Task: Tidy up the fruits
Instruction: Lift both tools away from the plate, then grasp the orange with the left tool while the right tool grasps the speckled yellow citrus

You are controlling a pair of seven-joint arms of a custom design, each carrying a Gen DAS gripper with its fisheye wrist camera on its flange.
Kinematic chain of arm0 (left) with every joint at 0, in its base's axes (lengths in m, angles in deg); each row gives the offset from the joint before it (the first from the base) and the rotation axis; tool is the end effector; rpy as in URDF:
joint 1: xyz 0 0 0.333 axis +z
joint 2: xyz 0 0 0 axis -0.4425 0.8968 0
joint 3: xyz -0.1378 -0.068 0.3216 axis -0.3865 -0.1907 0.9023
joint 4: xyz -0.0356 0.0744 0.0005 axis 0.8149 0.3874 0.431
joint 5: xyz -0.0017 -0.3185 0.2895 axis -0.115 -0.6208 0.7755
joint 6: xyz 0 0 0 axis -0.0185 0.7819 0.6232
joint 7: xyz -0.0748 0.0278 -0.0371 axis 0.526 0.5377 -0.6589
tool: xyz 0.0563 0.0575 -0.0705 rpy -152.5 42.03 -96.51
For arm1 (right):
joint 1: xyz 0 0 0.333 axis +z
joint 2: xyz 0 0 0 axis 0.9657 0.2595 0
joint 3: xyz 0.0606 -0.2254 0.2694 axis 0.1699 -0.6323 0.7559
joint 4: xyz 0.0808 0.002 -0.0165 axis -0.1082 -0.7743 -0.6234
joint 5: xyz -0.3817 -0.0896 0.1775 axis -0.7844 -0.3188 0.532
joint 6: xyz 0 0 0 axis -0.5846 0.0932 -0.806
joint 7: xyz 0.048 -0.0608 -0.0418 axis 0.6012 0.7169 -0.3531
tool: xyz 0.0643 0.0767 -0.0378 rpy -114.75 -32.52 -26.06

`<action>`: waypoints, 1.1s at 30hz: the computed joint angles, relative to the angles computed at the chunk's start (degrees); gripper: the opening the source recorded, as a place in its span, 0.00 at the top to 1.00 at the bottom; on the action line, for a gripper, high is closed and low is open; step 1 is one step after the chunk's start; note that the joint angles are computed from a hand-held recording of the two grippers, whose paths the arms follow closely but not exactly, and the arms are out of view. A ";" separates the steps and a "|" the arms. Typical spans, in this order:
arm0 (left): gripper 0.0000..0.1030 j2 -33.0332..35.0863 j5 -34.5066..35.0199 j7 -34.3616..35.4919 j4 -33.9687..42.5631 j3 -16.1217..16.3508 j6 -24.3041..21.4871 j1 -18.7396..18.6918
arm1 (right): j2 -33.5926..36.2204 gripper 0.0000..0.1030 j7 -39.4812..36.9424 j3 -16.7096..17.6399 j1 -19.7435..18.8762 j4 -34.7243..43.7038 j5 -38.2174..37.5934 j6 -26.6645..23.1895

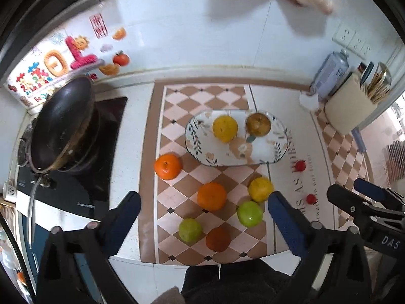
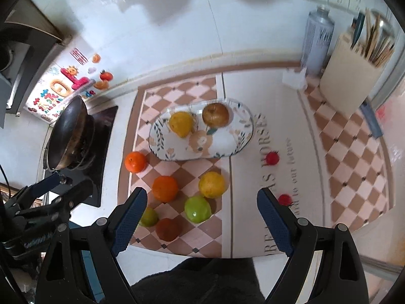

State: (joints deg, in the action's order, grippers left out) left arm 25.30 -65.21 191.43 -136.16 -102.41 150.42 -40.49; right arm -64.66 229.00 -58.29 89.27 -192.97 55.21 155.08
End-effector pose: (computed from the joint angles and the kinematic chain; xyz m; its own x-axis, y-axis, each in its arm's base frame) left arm 0.5559 -0.2949 0.5855 -0.6717 -0.7398 0.0383 -0.6995 0.6164 -0.3615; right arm 0.4201 0.2378 0.5703 -0.6288 -0.7316 -0.2636 -0.6803 0.6817 -0.2691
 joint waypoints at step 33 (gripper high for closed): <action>0.02 28.04 11.87 -12.15 16.34 -3.27 -17.93 -2.94 | 15.81 0.40 -24.16 -7.96 4.14 -13.52 25.87 20.33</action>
State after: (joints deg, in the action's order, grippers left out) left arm 53.33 -53.34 179.28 -119.82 -105.68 132.49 -43.43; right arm -48.85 204.84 -66.25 93.41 -206.48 81.08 175.41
